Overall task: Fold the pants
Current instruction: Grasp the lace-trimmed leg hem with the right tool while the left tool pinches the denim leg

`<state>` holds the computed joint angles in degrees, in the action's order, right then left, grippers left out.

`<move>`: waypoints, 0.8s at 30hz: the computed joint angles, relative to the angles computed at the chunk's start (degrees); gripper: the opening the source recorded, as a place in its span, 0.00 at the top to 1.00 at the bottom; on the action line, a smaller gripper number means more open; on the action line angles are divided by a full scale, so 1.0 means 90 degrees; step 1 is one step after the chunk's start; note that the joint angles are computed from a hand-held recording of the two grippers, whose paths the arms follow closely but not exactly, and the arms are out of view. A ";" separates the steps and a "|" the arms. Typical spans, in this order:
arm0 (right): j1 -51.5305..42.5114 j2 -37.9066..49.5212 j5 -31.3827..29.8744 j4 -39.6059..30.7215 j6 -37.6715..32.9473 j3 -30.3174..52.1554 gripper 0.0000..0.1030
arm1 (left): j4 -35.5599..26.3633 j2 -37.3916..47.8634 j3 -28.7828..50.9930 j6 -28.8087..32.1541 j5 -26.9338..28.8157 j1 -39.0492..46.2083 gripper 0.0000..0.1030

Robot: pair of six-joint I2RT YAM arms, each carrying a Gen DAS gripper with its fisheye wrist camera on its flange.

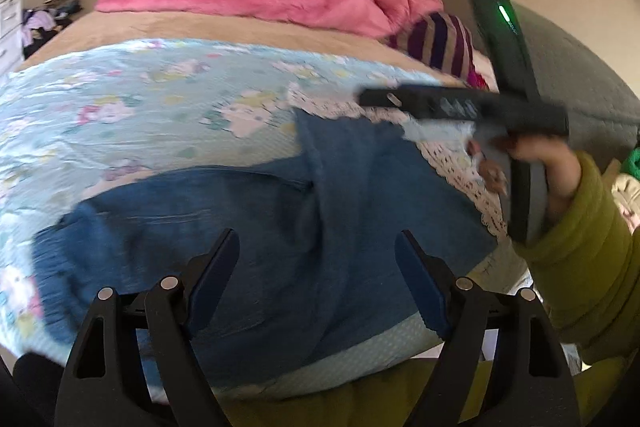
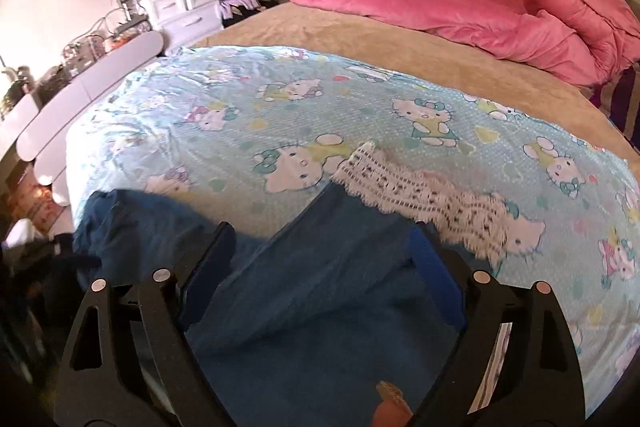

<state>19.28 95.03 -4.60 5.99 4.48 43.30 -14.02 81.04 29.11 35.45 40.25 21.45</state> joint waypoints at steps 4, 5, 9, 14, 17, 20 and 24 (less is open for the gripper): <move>-0.0091 0.0983 -0.0212 -0.0451 0.0078 0.1056 0.21 | 0.0239 0.0737 0.0253 -0.0430 -0.0130 -0.0628 0.36; -0.0096 0.1209 -0.0234 -0.0533 0.0101 0.1285 0.21 | 0.0324 0.0865 0.0310 -0.0520 -0.0160 -0.0757 0.37; -0.0112 0.2353 -0.0207 -0.1265 0.0310 0.2590 0.21 | 0.1090 0.1378 0.0436 -0.0992 -0.0507 -0.1300 0.56; 0.0016 0.3376 0.0440 -0.1778 0.0394 0.3760 0.21 | 0.1265 0.2068 0.0582 -0.0983 -0.0397 -0.1548 0.91; 0.0013 0.3824 0.0690 -0.1942 0.0405 0.4279 0.21 | 0.1583 0.2216 0.0320 -0.0886 -0.0480 -0.1693 0.91; -0.0076 0.4167 0.0736 -0.1947 0.0433 0.4609 0.45 | 0.1911 0.2097 0.0067 -0.0822 -0.0565 -0.1751 0.91; -0.0362 0.3970 0.0272 -0.1561 0.0579 0.4295 0.88 | 0.1740 0.2163 0.0146 -0.0784 -0.0346 -0.1589 0.91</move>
